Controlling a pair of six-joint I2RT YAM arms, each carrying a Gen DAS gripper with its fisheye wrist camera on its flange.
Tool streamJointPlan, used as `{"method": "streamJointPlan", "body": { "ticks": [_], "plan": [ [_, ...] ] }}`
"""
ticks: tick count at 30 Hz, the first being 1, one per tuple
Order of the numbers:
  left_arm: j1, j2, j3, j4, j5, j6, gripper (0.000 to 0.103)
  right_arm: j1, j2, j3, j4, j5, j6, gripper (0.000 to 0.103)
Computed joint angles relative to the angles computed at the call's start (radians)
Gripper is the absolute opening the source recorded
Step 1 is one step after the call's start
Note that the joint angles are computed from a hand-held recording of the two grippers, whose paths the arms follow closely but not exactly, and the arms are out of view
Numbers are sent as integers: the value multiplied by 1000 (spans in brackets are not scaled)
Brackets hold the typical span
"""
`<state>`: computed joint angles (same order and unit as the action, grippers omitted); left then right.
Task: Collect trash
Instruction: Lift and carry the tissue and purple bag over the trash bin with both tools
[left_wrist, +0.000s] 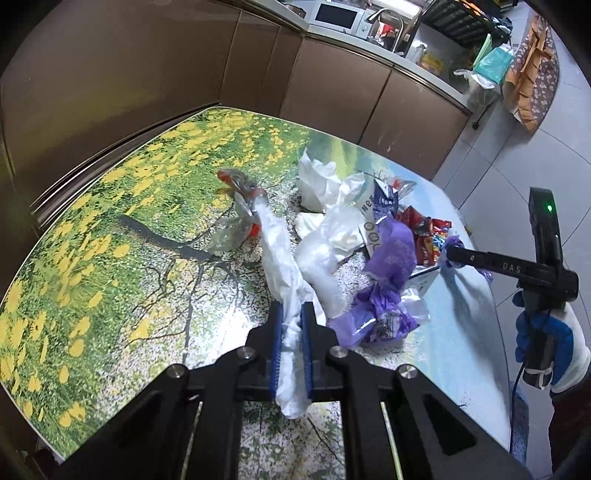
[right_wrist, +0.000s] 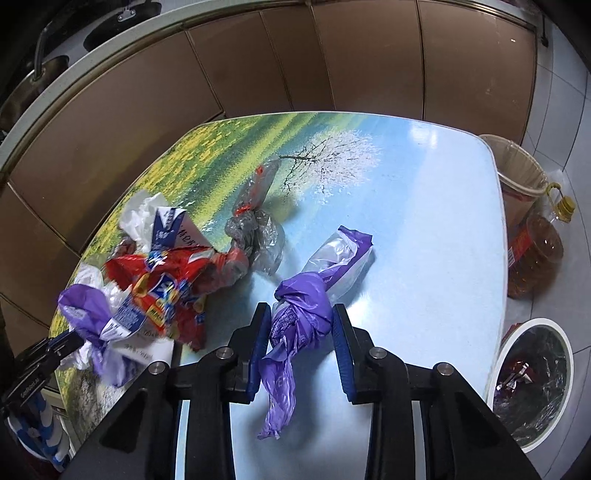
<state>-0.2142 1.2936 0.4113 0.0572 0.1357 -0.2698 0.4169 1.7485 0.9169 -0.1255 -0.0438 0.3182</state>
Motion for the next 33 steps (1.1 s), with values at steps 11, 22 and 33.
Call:
{"method": "streamJointPlan", "body": {
  "ticks": [11,22,33],
  "plan": [
    [-8,-334,-50,-225,-45,-30,8,40,-299,-183,-28,5,32,33],
    [-124,-716,-12,-560,-172,-94,9,138,-698,-306,-179,67,85,33],
    [-556,-756,100,-685,-486,-279,8,124,-1188,-345,-522,151,99,33]
  ]
}}
